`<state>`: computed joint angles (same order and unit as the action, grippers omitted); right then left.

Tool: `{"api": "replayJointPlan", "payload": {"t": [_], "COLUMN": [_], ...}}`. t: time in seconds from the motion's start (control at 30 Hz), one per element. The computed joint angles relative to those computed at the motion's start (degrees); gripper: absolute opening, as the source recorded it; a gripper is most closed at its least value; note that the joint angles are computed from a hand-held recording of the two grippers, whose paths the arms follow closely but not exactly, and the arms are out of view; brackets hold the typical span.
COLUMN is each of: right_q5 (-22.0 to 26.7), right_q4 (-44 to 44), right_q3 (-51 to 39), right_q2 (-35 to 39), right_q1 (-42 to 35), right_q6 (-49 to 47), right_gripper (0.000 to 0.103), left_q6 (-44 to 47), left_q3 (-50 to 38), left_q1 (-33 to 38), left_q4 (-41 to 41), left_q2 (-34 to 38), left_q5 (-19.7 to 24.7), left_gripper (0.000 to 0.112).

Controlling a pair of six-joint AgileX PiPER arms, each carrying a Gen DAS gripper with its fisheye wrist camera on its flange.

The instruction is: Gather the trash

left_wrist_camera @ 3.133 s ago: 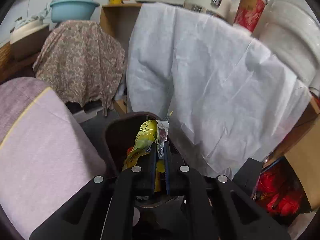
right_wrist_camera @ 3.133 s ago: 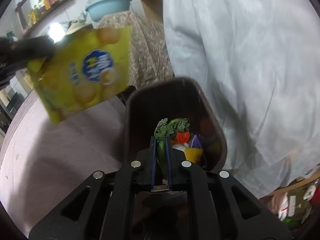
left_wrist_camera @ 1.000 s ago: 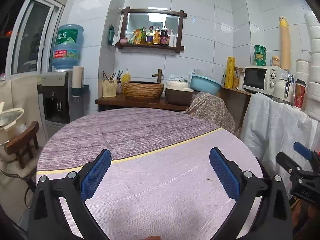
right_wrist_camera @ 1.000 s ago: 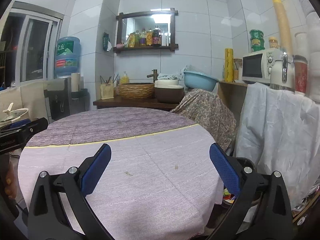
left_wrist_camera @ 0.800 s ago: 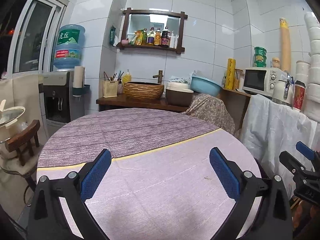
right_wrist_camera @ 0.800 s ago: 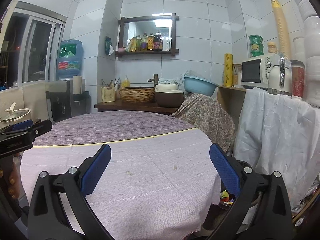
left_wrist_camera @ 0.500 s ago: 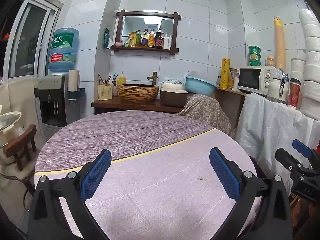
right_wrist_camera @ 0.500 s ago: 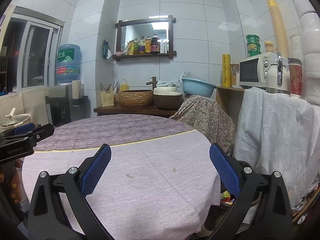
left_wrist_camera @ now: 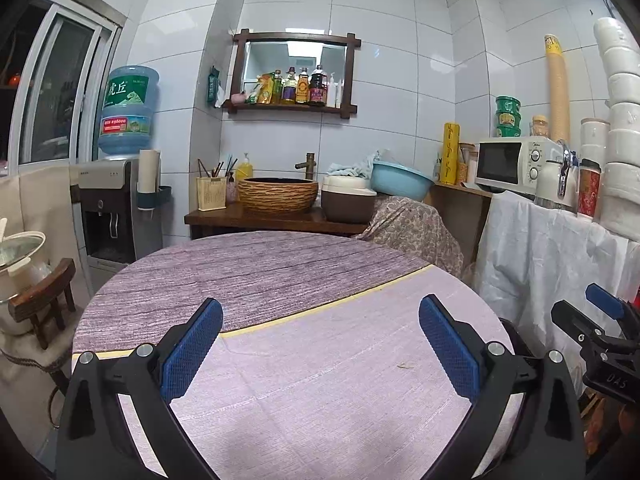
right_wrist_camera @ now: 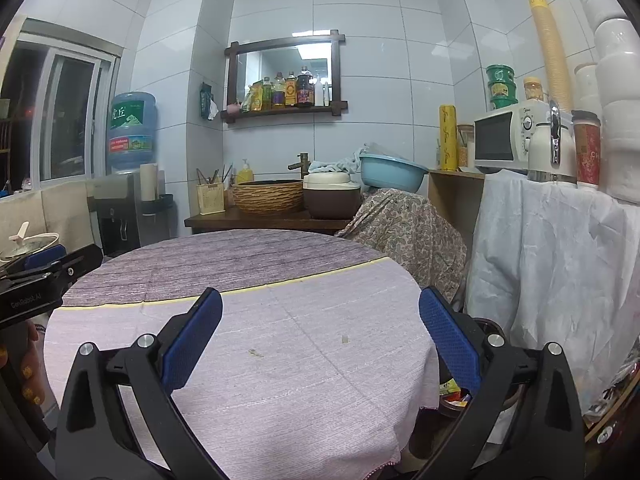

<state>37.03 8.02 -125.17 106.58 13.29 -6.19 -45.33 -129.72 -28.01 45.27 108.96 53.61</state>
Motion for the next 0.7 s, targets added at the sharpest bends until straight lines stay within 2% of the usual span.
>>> {"api": "replayJointPlan", "payload": {"t": [0.7], "right_q5": [0.7], "right_q4": [1.2], "right_q3": [-0.5], "right_q2": [0.5], "right_q1": [-0.8], "right_q6": [-0.4], "right_gripper": [0.097], "left_q6": [1.4], "left_q3": [-3.1], "left_q1": [0.3], "left_q4": [-2.3], "left_q2": [1.6], "left_q5": [1.6], "left_gripper": [0.097]}}
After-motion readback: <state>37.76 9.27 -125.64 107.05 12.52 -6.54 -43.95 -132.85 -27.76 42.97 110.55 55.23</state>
